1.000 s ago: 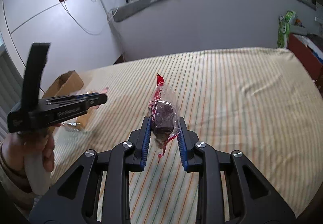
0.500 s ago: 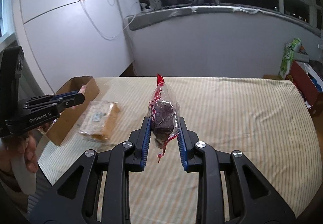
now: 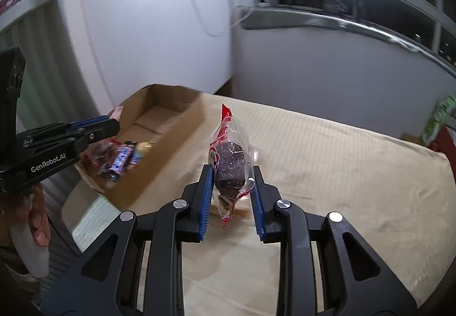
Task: Organize snacks
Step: 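Lift both candies and carry them over the cardboard box, then open both grippers to drop the candies into the box, then close the right gripper on the wrapped bread cake while the left grips it too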
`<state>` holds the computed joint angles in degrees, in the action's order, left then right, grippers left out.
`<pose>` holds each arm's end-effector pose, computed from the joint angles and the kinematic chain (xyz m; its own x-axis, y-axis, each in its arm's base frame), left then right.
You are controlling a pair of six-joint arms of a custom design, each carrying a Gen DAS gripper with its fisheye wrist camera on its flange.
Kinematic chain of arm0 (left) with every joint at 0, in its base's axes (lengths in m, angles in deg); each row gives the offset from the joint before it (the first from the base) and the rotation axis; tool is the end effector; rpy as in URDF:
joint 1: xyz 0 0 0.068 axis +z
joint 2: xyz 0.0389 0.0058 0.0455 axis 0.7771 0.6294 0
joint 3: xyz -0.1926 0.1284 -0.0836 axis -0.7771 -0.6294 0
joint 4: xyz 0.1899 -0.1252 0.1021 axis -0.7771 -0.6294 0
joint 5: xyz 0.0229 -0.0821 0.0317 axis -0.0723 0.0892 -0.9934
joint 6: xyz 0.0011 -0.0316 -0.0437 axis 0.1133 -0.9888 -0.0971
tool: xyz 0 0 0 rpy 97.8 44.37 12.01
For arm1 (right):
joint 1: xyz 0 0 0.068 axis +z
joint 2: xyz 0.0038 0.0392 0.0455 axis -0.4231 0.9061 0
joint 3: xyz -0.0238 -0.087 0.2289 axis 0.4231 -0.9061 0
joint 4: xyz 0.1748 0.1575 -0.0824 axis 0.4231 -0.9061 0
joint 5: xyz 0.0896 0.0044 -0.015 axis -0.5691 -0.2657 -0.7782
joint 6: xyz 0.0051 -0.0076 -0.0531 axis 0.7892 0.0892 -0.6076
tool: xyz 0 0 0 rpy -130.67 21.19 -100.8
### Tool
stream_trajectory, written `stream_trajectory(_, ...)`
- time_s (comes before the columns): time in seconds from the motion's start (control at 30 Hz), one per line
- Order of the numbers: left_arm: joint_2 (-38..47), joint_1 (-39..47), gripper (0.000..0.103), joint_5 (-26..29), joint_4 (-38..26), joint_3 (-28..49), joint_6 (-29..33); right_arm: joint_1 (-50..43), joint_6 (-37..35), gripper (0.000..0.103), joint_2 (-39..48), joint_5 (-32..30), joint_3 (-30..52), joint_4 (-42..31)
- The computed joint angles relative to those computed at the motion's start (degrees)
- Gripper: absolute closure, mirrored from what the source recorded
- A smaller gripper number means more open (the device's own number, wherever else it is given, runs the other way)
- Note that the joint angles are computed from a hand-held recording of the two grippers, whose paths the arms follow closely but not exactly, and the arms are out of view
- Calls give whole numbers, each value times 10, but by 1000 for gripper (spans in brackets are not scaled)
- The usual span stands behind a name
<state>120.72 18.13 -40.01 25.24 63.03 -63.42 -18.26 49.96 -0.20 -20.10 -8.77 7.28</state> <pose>0.2949 -0.1849 0.1486 -0.6251 0.1080 -0.7730 0.3031 0.9463 -0.1129 0.2526 0.0333 0.1565 -0.6360 -0.1004 -0.7652 -0.2052 0.9778 0.0422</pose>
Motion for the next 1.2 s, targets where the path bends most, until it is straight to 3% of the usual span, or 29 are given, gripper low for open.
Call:
stream_trajectory(0.2, -33, 69, 85, 36, 29, -57, 8, 119, 28, 77, 91, 62, 70, 17)
stream_trajectory(0.53, 12, 144, 84, 68, 44, -51, 19, 202, 38, 76, 250, 72, 200, 37)
stream_trajectory(0.57, 20, 148, 75, 60, 38, -44, 22, 205, 32, 75, 280, 54, 230, 26)
stream_trajectory(0.6, 26, 149, 38, 48, 32, -38, 24, 205, 32, 69, 282, 54, 231, 26)
stream_trajectory(0.63, 26, 151, 20, 41, 32, -38, 21, 205, 30, 62, 289, 54, 236, 26)
stream_trajectory(0.67, 24, 150, 13, 1, 31, -39, 4, 206, 31, 44, 286, 62, 228, 36)
stream_trajectory(0.7, 24, 153, 13, -3, 30, -39, -3, 200, 29, 34, 273, 67, 206, 55)
stream_trajectory(0.8, 19, 169, 13, 34, 24, -38, -11, 172, 31, 33, 228, 78, 149, 75)
stream_trajectory(0.93, 16, 153, 13, 29, 19, -35, -13, 120, 10, 33, 175, 122, 84, 56)
stream_trajectory(1.2, 55, 35, 13, 30, -33, 43, -29, -3, -11, 33, 150, 49, -7, 83)
